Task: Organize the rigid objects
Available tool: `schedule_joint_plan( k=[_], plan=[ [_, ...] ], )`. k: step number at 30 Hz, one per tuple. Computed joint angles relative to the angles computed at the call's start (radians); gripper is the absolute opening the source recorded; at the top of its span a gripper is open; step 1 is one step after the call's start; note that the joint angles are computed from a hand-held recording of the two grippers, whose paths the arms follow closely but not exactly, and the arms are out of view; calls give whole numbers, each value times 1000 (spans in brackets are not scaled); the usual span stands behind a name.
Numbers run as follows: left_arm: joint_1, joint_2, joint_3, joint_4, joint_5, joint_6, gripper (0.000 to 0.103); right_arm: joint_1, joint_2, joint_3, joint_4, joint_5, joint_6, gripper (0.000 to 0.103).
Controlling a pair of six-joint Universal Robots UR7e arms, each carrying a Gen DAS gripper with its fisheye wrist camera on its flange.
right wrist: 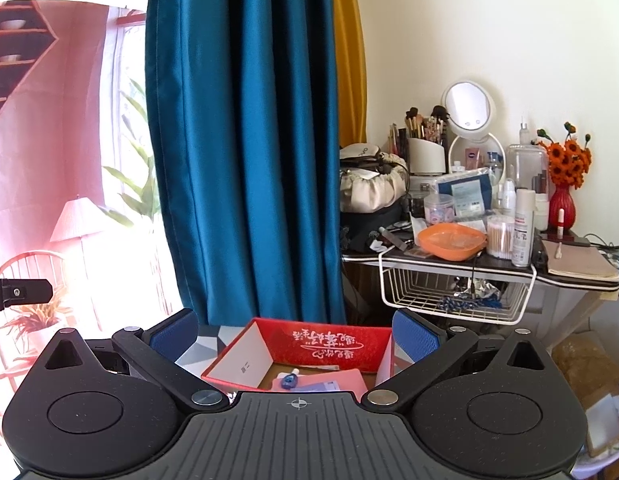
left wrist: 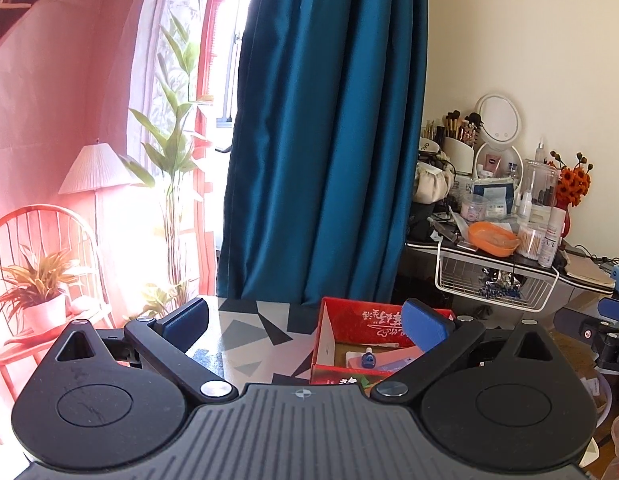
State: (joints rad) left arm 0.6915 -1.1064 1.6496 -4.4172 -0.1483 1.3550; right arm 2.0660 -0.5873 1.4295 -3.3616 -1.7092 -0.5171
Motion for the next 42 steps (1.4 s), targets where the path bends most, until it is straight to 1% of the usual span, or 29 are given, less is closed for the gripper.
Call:
schedule_joint_plan(
  k=[3,6,13,16,24,29,31,34,42],
  plan=[
    [-1,8,-21,-47,0,63,103,1,1,-1,-2,-2,-5,103],
    [1,8,-20,-37,3,53,103,0,0,-2,-3,-3,-8,103],
    [4,19,-47,-73,6,113,103,5,2,-1,-13,-20,-15,103],
    [5,17,-38,-47,9,81,103,6,2,-1,-14,-21,-15,103],
    [2,11,-31,-30,8,68,103,9,-5,4,-14,-33,-27,103],
    [1,3,-6,24,3,1,103,18,-4,0,-29,-50,-43,103],
    [1,-4,11,59,1,-43,103,21,-9,6,-35,-53,-47,103],
    [0,-5,12,56,-2,-39,103,26,-13,9,-36,-62,-56,103],
    [1,-12,33,106,-3,-93,103,34,-20,13,-29,-69,-57,103]
  ],
)
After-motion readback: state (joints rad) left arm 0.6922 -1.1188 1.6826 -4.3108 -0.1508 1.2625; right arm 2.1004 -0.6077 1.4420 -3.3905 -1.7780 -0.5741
